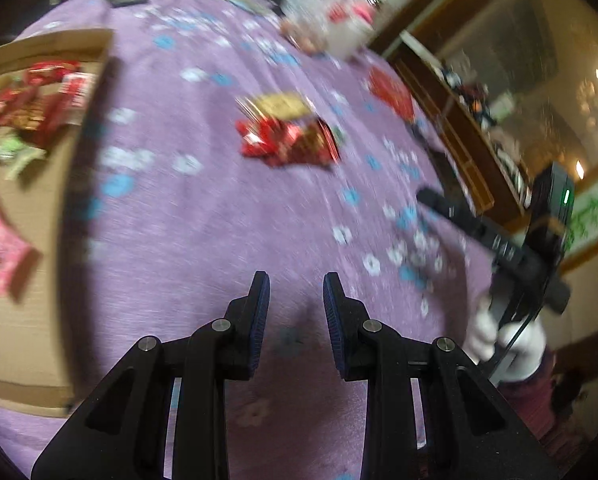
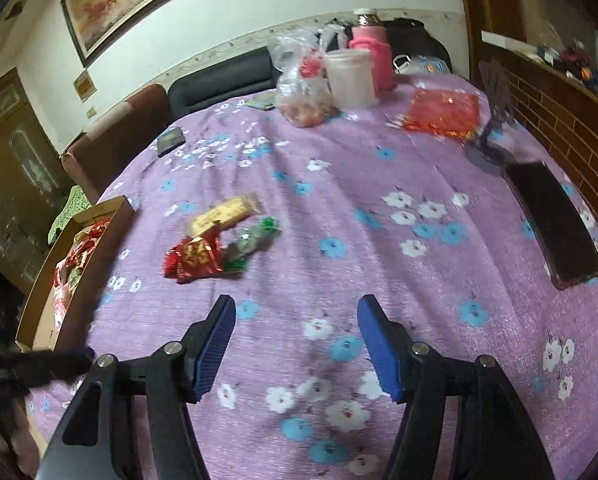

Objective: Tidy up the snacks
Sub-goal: 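Grasp the green wrapped candy with the right tool while the left tool grasps the dark red bag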

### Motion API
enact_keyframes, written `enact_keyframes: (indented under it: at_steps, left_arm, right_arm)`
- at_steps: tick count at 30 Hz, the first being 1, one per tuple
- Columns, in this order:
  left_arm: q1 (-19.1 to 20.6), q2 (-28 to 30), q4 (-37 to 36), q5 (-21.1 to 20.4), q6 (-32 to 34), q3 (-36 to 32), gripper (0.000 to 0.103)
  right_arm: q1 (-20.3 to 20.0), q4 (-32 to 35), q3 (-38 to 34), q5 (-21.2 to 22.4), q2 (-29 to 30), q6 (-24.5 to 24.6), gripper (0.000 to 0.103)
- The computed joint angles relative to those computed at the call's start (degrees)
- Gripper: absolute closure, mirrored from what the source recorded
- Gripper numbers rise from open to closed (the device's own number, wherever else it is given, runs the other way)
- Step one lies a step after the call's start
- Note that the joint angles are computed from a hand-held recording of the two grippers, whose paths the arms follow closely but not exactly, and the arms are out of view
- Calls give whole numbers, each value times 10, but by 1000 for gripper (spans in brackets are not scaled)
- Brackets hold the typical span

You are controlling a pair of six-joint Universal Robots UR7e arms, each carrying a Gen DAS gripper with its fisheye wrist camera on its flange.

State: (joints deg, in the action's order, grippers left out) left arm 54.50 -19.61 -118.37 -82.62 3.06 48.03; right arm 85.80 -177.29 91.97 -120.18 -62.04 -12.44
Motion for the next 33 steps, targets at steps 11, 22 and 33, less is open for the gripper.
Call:
enact_keyframes:
  at_steps: [11, 22, 33]
  left_arm:
    - [-14, 4, -80, 76, 55, 58, 73]
    - [2, -17, -142, -17, 93, 107, 30]
    - [23, -7, -108, -89, 71, 72, 23]
  right_arm:
    - [2, 63, -117, 30, 76, -20, 58]
    - [-19, 241, -279, 133, 150, 32, 58]
    - [-33, 219, -171, 216, 68, 28, 56]
